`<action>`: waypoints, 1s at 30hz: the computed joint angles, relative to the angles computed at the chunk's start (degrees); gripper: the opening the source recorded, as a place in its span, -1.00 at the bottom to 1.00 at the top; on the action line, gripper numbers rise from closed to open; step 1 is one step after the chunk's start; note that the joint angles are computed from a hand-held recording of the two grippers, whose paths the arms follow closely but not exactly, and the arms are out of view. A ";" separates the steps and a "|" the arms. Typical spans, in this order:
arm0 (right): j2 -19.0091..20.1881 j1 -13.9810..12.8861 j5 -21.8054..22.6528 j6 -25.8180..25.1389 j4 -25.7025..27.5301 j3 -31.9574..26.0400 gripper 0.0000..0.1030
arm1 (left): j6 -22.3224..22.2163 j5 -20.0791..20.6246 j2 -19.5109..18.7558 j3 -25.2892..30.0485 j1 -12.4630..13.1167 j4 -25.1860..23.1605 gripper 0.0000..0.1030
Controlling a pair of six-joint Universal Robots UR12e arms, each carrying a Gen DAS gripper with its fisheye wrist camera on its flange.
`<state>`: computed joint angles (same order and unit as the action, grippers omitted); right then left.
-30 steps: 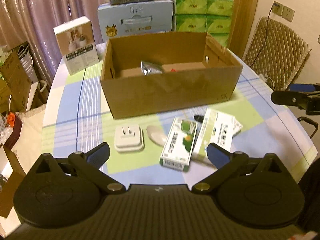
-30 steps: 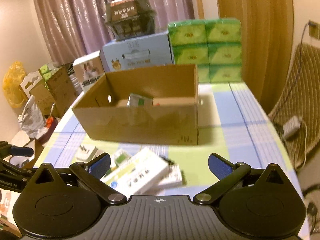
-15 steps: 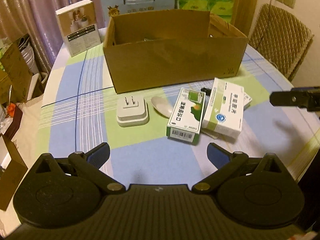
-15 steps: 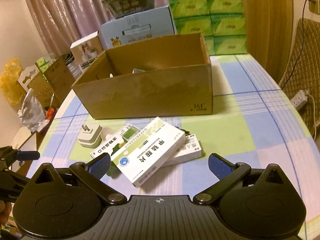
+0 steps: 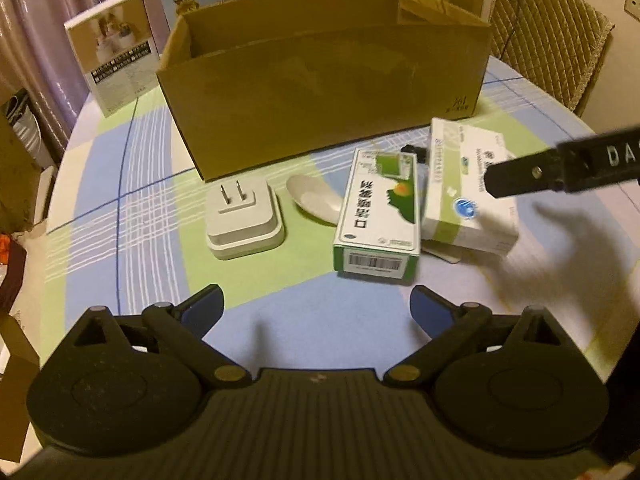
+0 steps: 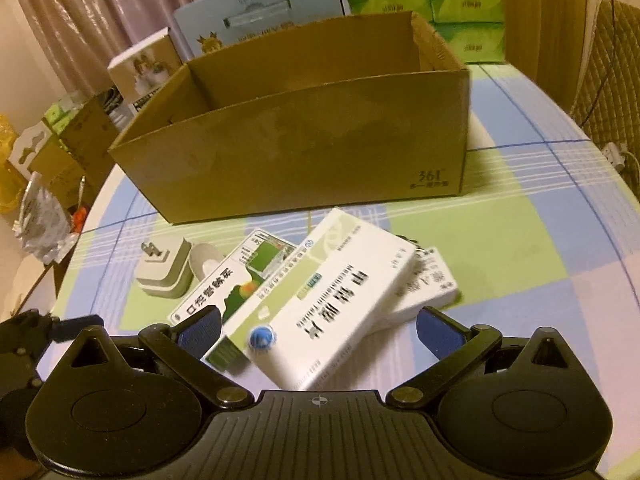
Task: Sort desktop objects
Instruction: 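Grasp the white Mecobalamin box with the right gripper while the left gripper grasps the green-and-white medicine box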
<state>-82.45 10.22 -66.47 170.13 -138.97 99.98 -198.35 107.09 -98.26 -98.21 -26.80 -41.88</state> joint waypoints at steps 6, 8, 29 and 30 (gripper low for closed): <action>2.10 1.88 -3.71 2.10 -1.37 -1.14 0.96 | 1.03 -1.43 -0.36 -0.31 0.99 0.81 0.89; 2.58 2.24 -4.42 1.98 -1.77 -1.41 0.96 | 1.40 -1.77 -0.41 -0.42 1.19 0.86 0.89; 0.57 -2.70 -2.57 -9.71 -3.56 2.34 0.36 | 5.57 -3.14 -3.12 1.34 0.44 6.35 0.78; 0.58 -2.87 -2.23 -9.78 -3.71 2.44 0.36 | 6.32 -3.31 -3.62 1.90 0.37 6.07 0.71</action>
<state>-81.87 7.34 -68.70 160.36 -142.68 102.42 -192.03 103.77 -101.88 -96.31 -26.43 -35.82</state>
